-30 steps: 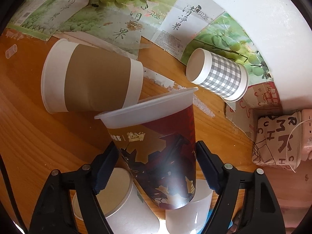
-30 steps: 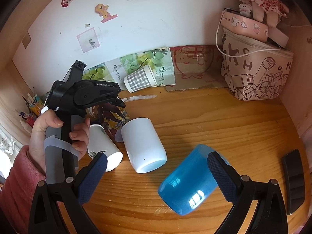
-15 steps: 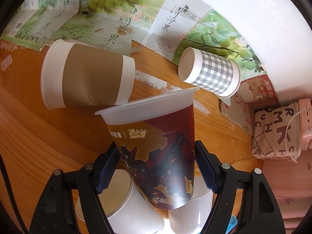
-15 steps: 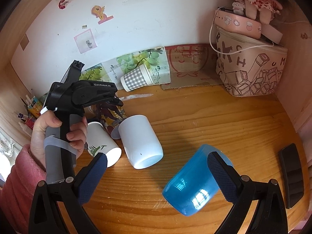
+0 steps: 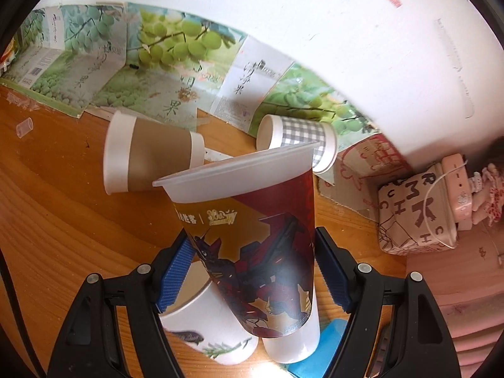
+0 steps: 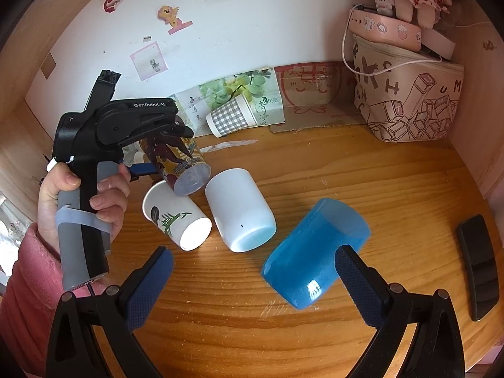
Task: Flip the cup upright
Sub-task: 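Lift the red cup with the left gripper and rotate it rim up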
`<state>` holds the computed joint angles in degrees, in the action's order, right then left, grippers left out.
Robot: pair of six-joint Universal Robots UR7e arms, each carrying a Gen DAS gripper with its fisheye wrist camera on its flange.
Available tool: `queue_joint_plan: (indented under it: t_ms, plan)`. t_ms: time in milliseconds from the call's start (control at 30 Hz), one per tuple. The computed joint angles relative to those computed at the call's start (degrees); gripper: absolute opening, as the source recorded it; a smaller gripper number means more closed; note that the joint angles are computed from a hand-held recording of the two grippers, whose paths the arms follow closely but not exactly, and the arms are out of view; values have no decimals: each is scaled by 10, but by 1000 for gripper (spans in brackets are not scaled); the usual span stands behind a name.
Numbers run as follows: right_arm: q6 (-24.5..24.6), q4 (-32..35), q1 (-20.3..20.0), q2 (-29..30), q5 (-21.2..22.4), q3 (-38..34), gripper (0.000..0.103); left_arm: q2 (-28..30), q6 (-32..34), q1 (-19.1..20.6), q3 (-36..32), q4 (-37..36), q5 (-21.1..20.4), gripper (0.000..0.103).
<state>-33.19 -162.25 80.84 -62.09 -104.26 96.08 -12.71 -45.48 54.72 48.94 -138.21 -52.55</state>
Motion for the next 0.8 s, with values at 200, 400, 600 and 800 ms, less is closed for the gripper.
queue_joint_plan:
  t_ms: [200,400,600,800]
  plan:
    - [-7,-13,0,-24,14,36,103,-26,7,-24,52,-30,32,78]
    - [-17,-29,-1,-58,29,84,103,-60,7,-50,120,-61,48,78]
    - [-16,-32,-9,-95,52,128,103,-100,-14,-74,196,-75,59,78]
    - [-13,-41,-18,-131,78,173,103,-143,-56,-102,274,-58,68,78]
